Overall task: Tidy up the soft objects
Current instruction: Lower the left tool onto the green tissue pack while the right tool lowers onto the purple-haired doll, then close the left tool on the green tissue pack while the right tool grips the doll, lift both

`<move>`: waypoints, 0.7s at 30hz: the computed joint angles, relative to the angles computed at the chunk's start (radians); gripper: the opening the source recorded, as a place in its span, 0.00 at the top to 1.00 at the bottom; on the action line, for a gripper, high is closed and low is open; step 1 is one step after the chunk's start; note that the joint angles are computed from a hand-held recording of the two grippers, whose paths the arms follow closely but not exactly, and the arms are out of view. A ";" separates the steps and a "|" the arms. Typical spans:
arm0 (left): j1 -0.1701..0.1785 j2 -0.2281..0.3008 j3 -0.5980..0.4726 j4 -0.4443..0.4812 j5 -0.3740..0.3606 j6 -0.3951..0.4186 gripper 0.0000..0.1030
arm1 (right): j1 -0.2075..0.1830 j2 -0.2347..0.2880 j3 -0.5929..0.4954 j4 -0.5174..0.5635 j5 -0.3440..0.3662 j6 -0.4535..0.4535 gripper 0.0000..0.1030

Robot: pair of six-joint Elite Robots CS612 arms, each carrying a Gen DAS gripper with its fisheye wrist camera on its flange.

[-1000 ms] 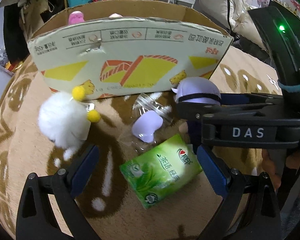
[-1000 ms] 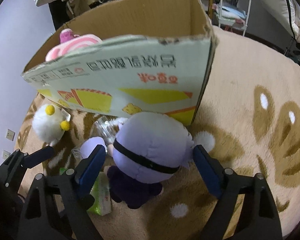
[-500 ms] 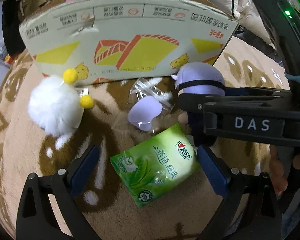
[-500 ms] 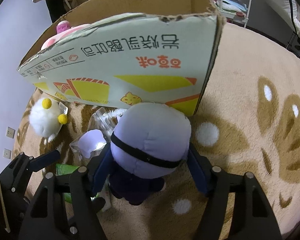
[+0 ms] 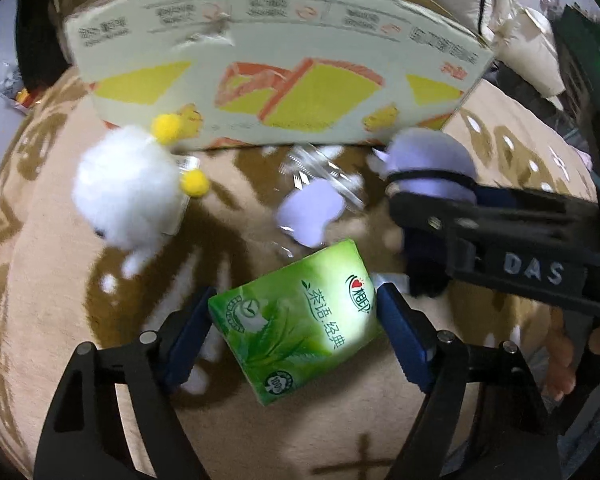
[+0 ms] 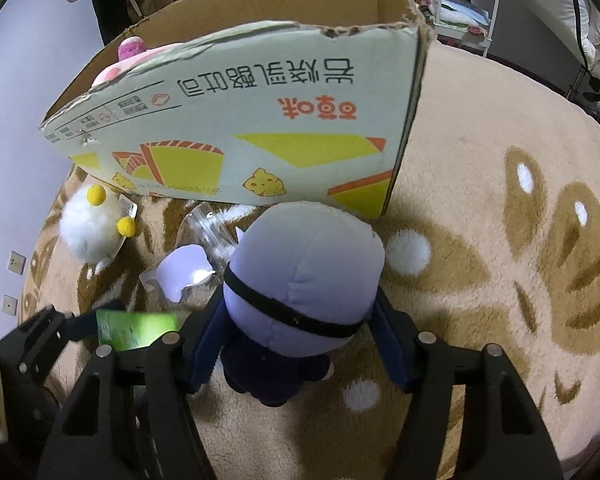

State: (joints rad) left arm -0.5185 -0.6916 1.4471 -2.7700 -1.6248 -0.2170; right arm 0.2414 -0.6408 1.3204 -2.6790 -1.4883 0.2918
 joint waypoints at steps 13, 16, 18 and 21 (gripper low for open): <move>-0.014 -0.051 0.104 -0.255 0.170 0.015 0.23 | 0.010 -0.062 0.098 -0.223 -0.042 0.008 0.33; -0.019 -0.058 0.115 -0.304 0.205 0.019 0.23 | 0.014 -0.070 0.110 -0.287 -0.066 -0.009 0.33; -0.021 -0.062 0.122 -0.341 0.229 0.017 0.23 | 0.019 -0.076 0.120 -0.335 -0.083 -0.024 0.33; -0.022 -0.072 0.133 -0.378 0.247 -0.007 0.23 | 0.028 -0.085 0.141 -0.427 -0.117 -0.048 0.33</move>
State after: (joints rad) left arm -0.5405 -0.7641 1.5804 -3.1476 -1.3773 -0.2245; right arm 0.2691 -0.7257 1.4610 -3.1061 -1.6055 0.2443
